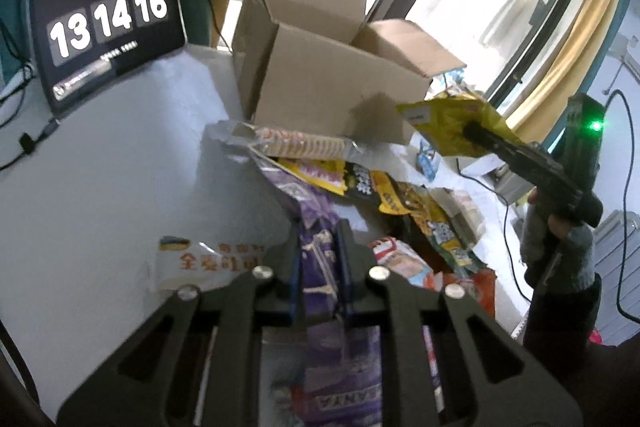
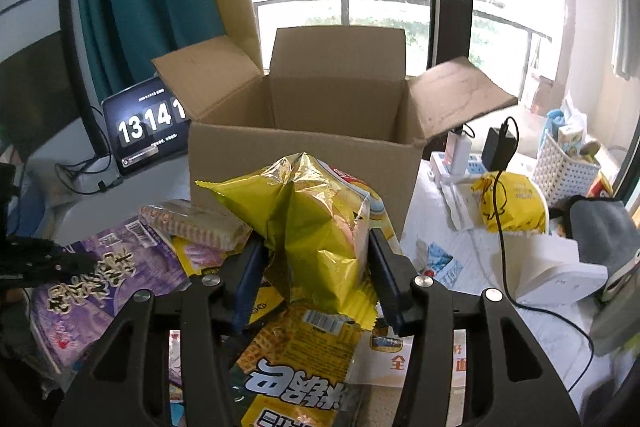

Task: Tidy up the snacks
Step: 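Grasp the yellow chip bag with the right gripper while the left lifts the purple bag, then lower the purple bag and yellow chip bag into the box and release both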

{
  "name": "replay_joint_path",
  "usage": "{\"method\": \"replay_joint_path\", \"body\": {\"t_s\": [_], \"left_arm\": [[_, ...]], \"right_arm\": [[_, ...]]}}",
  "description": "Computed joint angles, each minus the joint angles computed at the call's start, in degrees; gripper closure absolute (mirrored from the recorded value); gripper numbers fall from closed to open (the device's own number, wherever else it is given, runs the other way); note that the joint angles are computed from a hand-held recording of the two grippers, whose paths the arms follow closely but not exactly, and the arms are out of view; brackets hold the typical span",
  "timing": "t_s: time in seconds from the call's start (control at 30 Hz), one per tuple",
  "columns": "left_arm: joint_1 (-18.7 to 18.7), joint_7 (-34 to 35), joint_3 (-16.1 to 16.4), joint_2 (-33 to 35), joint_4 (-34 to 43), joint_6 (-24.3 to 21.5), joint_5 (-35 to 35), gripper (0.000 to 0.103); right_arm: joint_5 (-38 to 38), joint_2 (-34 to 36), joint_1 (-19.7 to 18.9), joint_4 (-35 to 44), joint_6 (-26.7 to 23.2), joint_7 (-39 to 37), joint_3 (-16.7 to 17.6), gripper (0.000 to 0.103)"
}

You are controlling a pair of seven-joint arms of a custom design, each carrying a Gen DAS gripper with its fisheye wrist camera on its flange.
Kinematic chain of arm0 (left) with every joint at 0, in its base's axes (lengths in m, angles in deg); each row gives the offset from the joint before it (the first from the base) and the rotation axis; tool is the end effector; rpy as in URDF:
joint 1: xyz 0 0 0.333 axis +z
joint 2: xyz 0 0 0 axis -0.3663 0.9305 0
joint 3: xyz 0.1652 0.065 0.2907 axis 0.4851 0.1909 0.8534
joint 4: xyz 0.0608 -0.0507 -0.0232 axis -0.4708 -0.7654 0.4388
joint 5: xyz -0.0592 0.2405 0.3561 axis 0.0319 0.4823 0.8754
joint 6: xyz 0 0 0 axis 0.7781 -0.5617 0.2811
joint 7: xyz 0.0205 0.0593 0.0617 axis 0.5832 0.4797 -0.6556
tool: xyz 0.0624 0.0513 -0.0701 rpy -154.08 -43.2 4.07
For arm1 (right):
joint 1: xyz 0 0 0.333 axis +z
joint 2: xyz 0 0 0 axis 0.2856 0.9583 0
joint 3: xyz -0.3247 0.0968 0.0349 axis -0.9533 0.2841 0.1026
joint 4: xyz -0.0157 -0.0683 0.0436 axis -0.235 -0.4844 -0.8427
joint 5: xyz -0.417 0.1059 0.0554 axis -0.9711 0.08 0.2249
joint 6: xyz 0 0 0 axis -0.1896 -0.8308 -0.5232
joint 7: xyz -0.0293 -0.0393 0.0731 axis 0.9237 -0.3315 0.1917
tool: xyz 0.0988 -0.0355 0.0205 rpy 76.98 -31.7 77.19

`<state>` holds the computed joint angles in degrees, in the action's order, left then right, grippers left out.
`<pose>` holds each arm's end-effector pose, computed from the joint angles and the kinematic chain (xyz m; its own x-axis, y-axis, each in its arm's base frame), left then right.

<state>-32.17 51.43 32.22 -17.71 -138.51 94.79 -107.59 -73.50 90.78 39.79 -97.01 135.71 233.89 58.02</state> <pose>0.5970 -0.3669 0.4884 -0.4024 -0.8175 0.4120 -0.7688 0.0575 -0.6369 0.5977 0.3008 0.5146 0.1521 -0.9884 -0.0010 -0.6047 -0.0922 -0.7911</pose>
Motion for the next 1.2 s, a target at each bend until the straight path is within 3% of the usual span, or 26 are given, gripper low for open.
{"method": "replay_joint_path", "body": {"t_s": [0.13, 0.5, 0.8, 0.87, 0.97, 1.03, 1.07, 1.13, 1.2], "left_arm": [[0.56, 1.96, -0.42, -2.64, -2.29, 1.43, -2.13, 0.089], [-2.35, 3.40, 2.35, -6.74, -4.98, 7.73, -1.28, 0.089], [-4.20, -6.05, 5.01, -4.46, -1.52, 13.14, 15.24, 0.089], [-3.47, -7.19, 4.25, -3.26, 0.44, 13.21, 17.66, 0.089], [-5.87, -11.97, 7.20, -1.78, 3.24, 13.69, 24.54, 0.089], [-4.06, -11.72, 5.07, -0.48, 5.51, 13.71, 25.21, 0.089], [-4.85, -12.83, 5.98, -0.15, 6.23, 14.00, 26.75, 0.089], [-10.28, -18.76, 12.56, 0.82, 8.70, 14.80, 33.87, 0.089], [-11.69, -20.81, 14.41, 2.06, 11.09, 15.10, 36.75, 0.089]], "right_arm": [[-0.98, -0.39, 0.21, 0.33, -0.06, 0.71, 0.06, 0.050], [-4.75, -1.79, -0.33, 1.19, -0.79, 2.99, 0.99, 0.050], [-6.15, -2.26, -1.48, 1.78, -0.67, 4.05, 1.36, 0.050], [-6.43, -2.25, -1.71, 2.02, -0.57, 4.16, 1.36, 0.050], [-7.20, -2.22, -1.95, 2.43, -0.38, 4.78, 1.25, 0.050], [-7.60, -2.10, -2.15, 2.85, -0.20, 5.03, 1.14, 0.050], [-7.90, -2.02, -2.20, 3.08, -0.18, 5.28, 1.07, 0.050], [-8.45, -1.71, -2.35, 3.60, 0.05, 5.72, 0.85, 0.050], [-8.57, -1.25, -2.46, 4.31, 0.26, 5.67, 0.63, 0.050]]}}
